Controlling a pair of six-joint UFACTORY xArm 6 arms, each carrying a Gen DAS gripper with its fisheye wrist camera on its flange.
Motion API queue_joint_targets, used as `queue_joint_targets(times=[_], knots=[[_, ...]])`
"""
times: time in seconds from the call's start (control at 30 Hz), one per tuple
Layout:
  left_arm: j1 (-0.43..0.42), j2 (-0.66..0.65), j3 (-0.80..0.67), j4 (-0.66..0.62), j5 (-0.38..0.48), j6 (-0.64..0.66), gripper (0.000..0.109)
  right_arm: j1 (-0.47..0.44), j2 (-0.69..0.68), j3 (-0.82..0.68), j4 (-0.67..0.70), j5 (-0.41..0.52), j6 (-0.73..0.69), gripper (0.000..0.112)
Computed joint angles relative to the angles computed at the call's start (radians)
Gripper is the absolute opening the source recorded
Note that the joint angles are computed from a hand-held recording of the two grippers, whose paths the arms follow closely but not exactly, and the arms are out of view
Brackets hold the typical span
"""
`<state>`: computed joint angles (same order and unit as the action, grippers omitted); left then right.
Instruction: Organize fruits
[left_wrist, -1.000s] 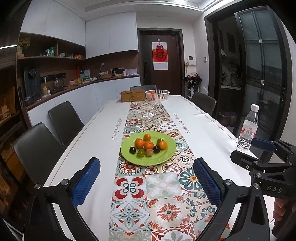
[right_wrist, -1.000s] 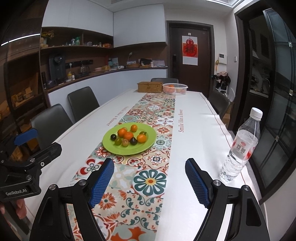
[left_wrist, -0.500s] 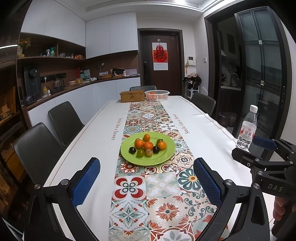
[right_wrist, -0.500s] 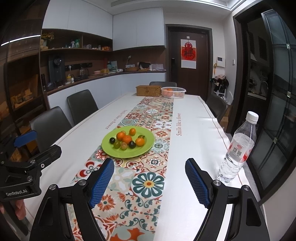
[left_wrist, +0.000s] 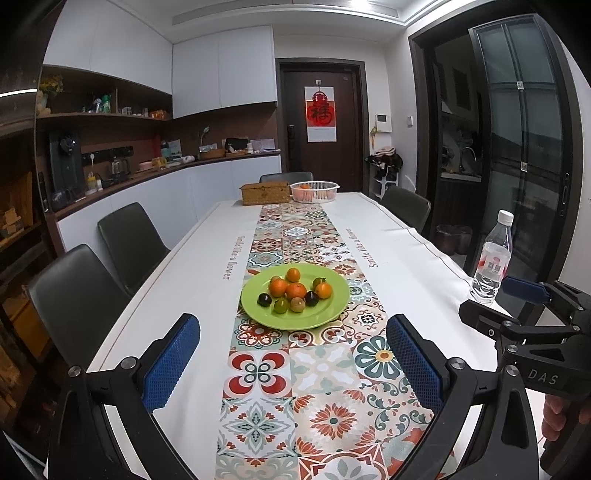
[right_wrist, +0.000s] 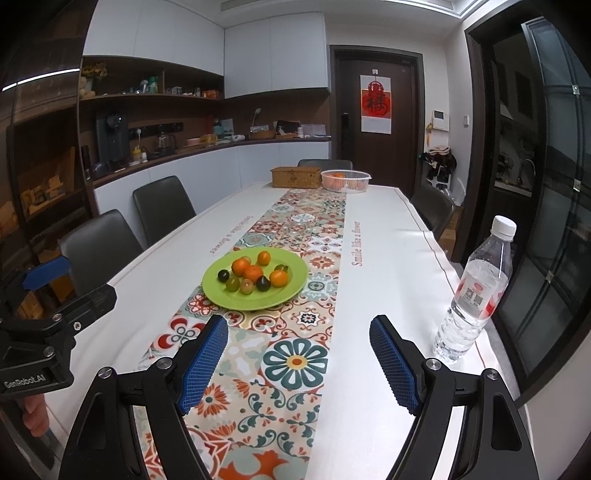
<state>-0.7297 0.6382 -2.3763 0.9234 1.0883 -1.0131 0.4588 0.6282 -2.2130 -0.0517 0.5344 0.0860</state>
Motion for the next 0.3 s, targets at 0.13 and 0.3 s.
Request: queue_joint_targets(times=[0.13,0.3], knots=[[-0.002,0.004,-0.008,0.003,0.007,-0.002,0.103,0.001,0.002,-0.003,0.007,0.004,-0.006,0.08],[-0.002,0.008,-0.014,-0.001,0.007,0.0,0.103,0.0,0.0,0.003,0.005,0.0,-0.004,0.08]])
